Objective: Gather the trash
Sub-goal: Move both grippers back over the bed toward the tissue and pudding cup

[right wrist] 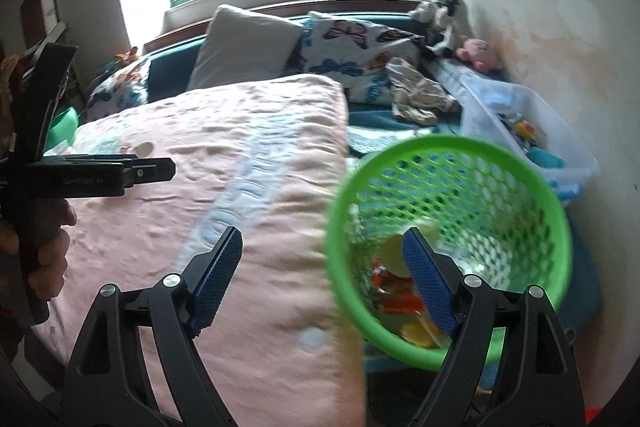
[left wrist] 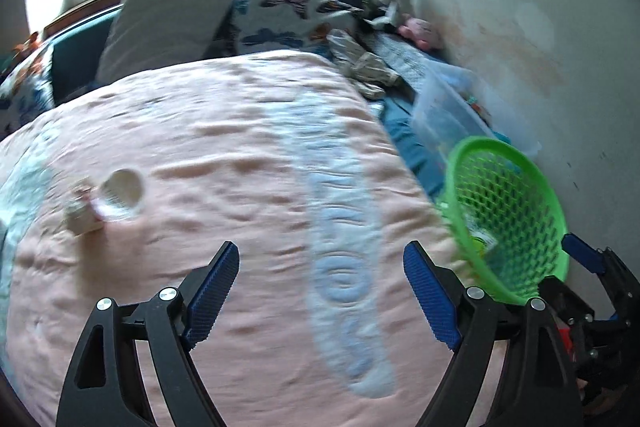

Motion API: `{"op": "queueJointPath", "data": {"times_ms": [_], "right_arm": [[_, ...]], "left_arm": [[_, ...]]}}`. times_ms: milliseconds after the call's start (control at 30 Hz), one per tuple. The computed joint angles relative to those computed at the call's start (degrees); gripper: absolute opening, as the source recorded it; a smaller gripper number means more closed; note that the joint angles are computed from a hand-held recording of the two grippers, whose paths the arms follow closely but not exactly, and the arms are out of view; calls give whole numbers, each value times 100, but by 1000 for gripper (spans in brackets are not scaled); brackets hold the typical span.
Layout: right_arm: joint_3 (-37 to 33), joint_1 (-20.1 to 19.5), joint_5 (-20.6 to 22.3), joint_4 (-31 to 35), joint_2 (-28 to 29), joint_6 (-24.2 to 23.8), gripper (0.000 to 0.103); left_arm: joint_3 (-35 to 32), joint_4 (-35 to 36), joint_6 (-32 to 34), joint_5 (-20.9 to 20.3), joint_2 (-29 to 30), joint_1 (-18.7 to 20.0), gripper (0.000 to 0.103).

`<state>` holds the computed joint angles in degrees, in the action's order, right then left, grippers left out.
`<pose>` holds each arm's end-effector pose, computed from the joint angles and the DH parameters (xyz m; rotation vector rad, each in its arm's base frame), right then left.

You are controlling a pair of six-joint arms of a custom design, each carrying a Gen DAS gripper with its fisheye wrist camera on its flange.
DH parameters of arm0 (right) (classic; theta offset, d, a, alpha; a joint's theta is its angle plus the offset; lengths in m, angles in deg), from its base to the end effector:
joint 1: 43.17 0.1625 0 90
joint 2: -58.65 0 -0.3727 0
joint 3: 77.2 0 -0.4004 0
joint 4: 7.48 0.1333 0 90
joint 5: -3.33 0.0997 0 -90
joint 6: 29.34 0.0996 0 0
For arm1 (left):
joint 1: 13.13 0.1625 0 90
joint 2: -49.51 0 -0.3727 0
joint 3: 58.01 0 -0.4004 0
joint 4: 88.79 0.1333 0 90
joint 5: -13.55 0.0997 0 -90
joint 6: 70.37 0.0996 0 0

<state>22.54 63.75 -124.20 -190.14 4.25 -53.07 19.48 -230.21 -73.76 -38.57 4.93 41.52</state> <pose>0.2511 -0.5759 0.2005 0.4743 -2.2590 0.9525 -0.2586 -0.7007 0.1637 0.5626 2.4804 -0.6794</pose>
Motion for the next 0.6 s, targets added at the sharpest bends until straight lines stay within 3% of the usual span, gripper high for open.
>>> {"op": "queueJointPath", "data": {"times_ms": [367, 600], "right_arm": [[-1306, 265, 437, 1095, 990, -92, 82], [-2413, 443, 643, 1811, 1782, -399, 82]], "left_arm": [[226, -108, -277, 676, -693, 452, 82], [163, -74, -386, 930, -1000, 712, 82]]}}
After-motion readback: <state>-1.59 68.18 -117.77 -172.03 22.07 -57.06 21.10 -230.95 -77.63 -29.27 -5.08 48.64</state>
